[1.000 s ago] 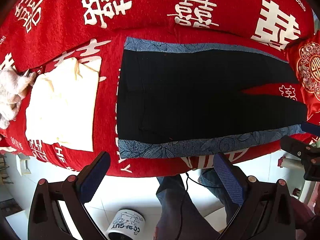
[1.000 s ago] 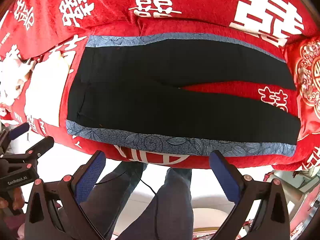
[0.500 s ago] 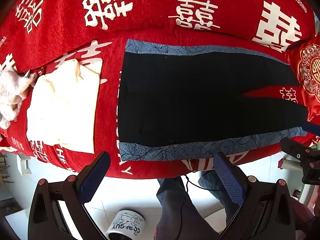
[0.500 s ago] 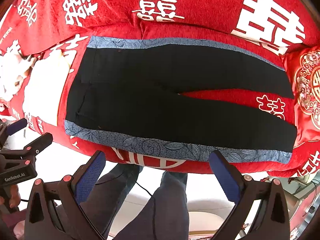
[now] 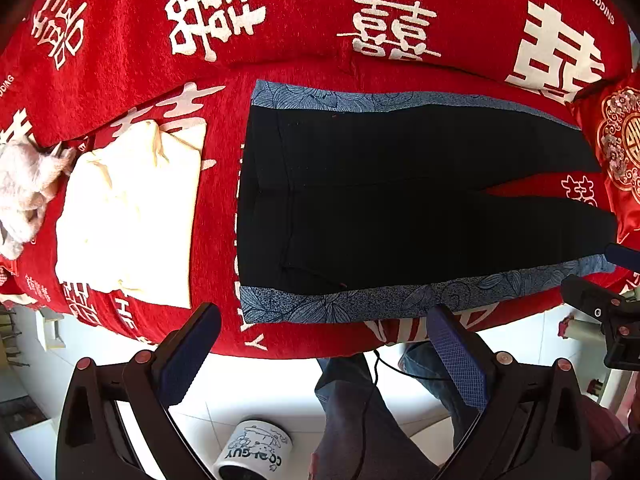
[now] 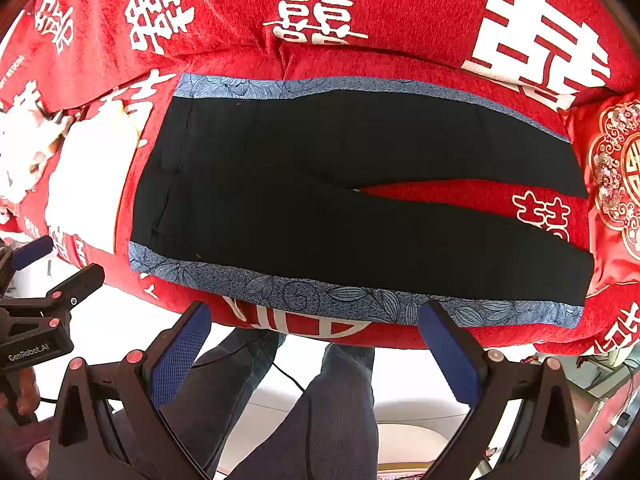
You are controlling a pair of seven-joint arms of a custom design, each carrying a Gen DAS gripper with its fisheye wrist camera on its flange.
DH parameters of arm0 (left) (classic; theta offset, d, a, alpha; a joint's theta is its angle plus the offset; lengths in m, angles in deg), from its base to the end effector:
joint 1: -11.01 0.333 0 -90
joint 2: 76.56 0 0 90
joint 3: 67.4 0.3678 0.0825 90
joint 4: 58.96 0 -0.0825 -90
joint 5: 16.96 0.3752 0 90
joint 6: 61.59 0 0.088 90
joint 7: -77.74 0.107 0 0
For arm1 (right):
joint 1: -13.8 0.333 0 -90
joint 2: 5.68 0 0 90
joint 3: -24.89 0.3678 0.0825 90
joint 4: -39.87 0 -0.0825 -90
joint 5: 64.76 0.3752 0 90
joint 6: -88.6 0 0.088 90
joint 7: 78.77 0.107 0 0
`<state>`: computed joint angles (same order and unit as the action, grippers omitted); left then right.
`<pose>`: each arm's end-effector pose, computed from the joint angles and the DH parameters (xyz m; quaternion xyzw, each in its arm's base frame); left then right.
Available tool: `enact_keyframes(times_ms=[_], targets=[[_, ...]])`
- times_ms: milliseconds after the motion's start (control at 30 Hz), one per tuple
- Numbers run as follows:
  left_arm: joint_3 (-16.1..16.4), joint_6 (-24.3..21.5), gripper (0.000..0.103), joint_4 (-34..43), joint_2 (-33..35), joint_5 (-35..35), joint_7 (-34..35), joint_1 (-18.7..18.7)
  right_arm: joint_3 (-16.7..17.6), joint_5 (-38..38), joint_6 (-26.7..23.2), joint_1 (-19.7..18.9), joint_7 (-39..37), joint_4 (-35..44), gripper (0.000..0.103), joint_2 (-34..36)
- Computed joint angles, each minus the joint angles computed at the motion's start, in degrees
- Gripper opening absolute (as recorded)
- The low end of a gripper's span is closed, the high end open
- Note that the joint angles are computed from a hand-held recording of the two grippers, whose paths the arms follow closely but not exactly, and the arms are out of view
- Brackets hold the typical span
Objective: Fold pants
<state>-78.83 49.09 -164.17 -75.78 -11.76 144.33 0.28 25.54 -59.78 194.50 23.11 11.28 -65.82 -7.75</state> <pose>0.5281 -0.2076 0.5766 -0.7036 0.7082 -0.0222 0.0541 0.5361 0.1012 0.5922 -0.7576 0.6511 0.0193 0.0421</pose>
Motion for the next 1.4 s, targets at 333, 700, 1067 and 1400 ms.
enact_keyframes(times_ms=[333,700,1067,1400], targets=[[0.0,-0.1,0.103,0.1,0.1,0.1,0.0,0.0,0.0,0.0,0.0,0.0,0.0,0.0,0.103,0.0],[0.1,-0.1,0.103,0.2,0.0,0.2,0.1,0.0,0.0,0.0,0.1,0.0,0.0,-0.1,0.103,-0.2],[-0.4,-0.6,0.103,0.5,-0.2,1.5,-1.8,-0.5,-0.1,0.3,0.3,-0.1,-0.6,-0.2,0.103,-0.4],[-1.2,-1.6,0.103,1.2,0.0,3.4,-5.7,-2.0,-0.9,1.6,0.7,-1.2,-4.3,-0.8,0.103,-0.8]])
